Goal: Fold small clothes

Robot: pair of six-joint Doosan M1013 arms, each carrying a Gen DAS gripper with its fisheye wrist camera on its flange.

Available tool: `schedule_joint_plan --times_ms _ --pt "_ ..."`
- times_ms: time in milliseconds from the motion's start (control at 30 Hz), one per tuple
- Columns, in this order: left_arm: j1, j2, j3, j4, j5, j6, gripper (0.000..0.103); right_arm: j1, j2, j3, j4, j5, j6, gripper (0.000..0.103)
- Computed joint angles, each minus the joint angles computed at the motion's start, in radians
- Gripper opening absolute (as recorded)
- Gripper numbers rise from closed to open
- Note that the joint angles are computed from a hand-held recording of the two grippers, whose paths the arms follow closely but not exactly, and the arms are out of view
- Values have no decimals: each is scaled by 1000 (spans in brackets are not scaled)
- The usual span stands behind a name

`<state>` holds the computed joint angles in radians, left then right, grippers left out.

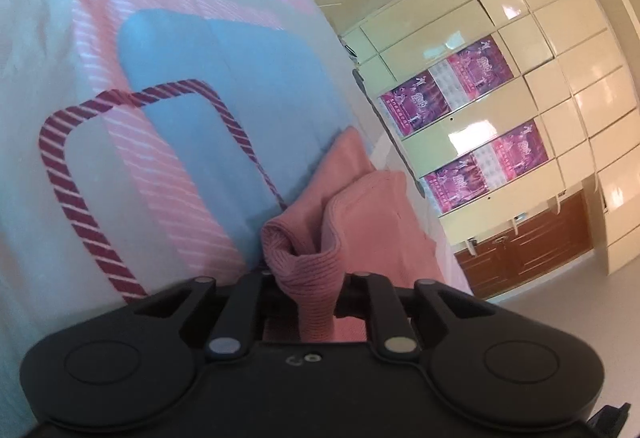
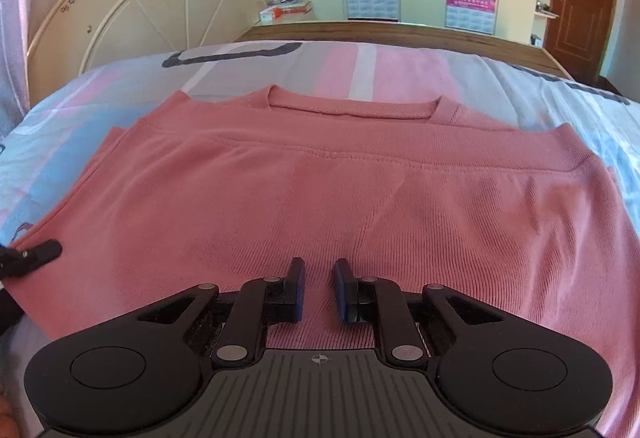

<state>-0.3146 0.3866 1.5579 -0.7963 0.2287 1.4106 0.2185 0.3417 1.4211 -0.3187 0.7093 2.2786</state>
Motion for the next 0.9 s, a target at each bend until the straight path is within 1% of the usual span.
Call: schedule_joint_plan --times_ms 33,100,133,167,200,233,267,300,367,400,433,467,500,567,633,667,733,800,833,867,900 --pt "-4 3 -8 71 1 -67 15 -3 -3 6 7 -10 -3 15" --pt "-7 6 -19 160 11 -166 14 -11 -9 20 28 -35 -3 15" --pt "-9 9 -32 231 25 -229 9 -12 -12 25 32 -42 1 15" --pt "-12 10 -43 277 36 -256 8 -12 -13 28 32 -48 1 15" --pt "-15 6 -46 271 27 -232 8 -10 -13 28 29 -51 1 15" --pt "-18 0 -43 213 6 -164 8 -12 -15 31 30 -55 -8 15" --pt "-24 -7 -47 206 -9 -131 8 -11 -13 28 31 -54 -15 15" --pt "-34 -13 -54 253 -15 -138 8 -13 -13 28 37 -55 -25 15" --pt "-51 -16 -75 253 -8 -88 7 -19 -16 32 62 -66 -47 15" --pt "-60 -17 -87 234 -2 -48 7 -26 -21 39 92 -80 -63 15" --pt "-71 -15 -104 185 9 30 7 -41 -31 52 152 -104 -88 15" --pt "-81 -14 -116 155 19 80 7 -56 -47 73 204 -140 -88 15" --pt "-96 -12 -131 136 29 128 7 -68 -72 105 202 -187 -40 15" --pt "-129 -1 -167 130 64 191 7 -92 -125 167 136 -257 87 15" --pt "-163 14 -203 87 104 266 7 -126 -180 228 71 -308 202 15" --pt "-184 24 -223 83 125 288 7 -145 -206 254 55 -323 234 15" --pt "-222 45 -257 108 154 291 7 -188 -258 303 45 -352 278 15" --pt "-259 75 -289 112 196 296 7 -233 -303 341 98 -371 256 15" --pt "-278 98 -315 132 238 273 8 -254 -321 355 141 -378 222 15" --pt "-297 127 -348 172 298 240 11 -272 -336 369 189 -386 180 15" --pt "-313 161 -390 221 381 202 19 -291 -347 379 273 -388 104 16"
